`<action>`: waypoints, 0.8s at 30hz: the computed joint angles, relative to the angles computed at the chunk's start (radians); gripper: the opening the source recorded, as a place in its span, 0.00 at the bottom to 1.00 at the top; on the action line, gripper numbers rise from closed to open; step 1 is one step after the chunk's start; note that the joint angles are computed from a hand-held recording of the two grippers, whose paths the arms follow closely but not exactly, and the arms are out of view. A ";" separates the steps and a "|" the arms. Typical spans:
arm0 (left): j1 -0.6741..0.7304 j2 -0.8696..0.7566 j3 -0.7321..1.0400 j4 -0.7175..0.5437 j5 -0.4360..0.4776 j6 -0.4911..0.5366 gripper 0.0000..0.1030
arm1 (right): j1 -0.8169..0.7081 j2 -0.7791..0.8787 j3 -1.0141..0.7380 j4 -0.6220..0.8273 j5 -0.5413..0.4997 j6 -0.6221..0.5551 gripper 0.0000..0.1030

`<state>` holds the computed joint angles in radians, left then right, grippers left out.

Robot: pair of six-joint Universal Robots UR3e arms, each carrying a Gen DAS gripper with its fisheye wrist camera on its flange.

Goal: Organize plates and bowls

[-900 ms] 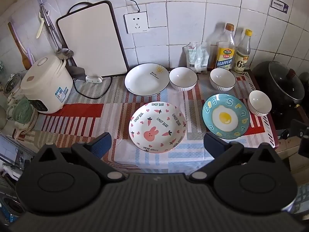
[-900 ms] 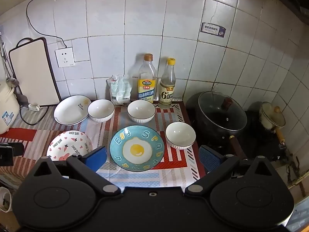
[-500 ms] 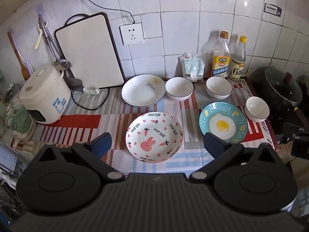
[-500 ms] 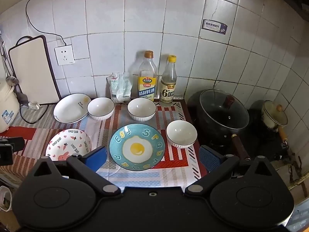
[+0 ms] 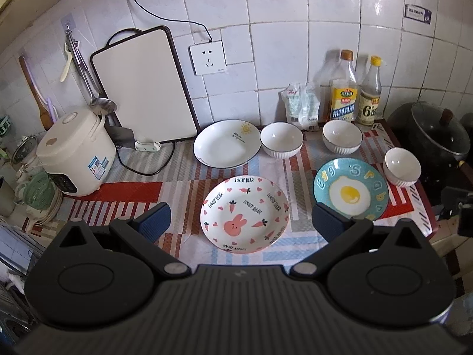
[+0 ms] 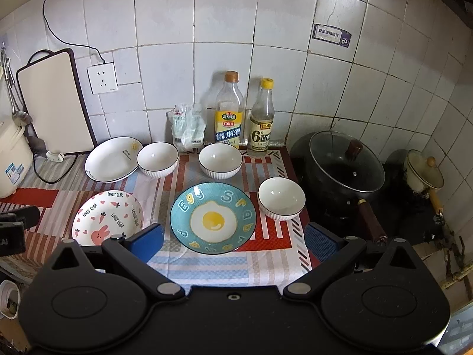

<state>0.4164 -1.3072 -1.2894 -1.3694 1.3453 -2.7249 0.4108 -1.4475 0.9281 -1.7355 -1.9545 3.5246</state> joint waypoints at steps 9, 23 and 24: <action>0.088 0.080 -0.073 -0.031 -0.098 0.058 1.00 | 0.021 0.001 -0.001 0.013 -0.013 0.022 0.99; 0.155 0.065 -0.031 -0.099 -0.170 0.083 1.00 | 0.020 0.020 0.003 -0.031 0.007 -0.007 0.99; 0.155 0.065 -0.031 -0.100 -0.173 0.084 1.00 | 0.022 0.022 0.001 -0.029 0.003 -0.003 0.99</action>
<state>0.5712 -1.2422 -1.3206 -1.4698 1.1728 -2.6412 0.4323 -1.4256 0.9290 -1.7647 -1.9516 3.5212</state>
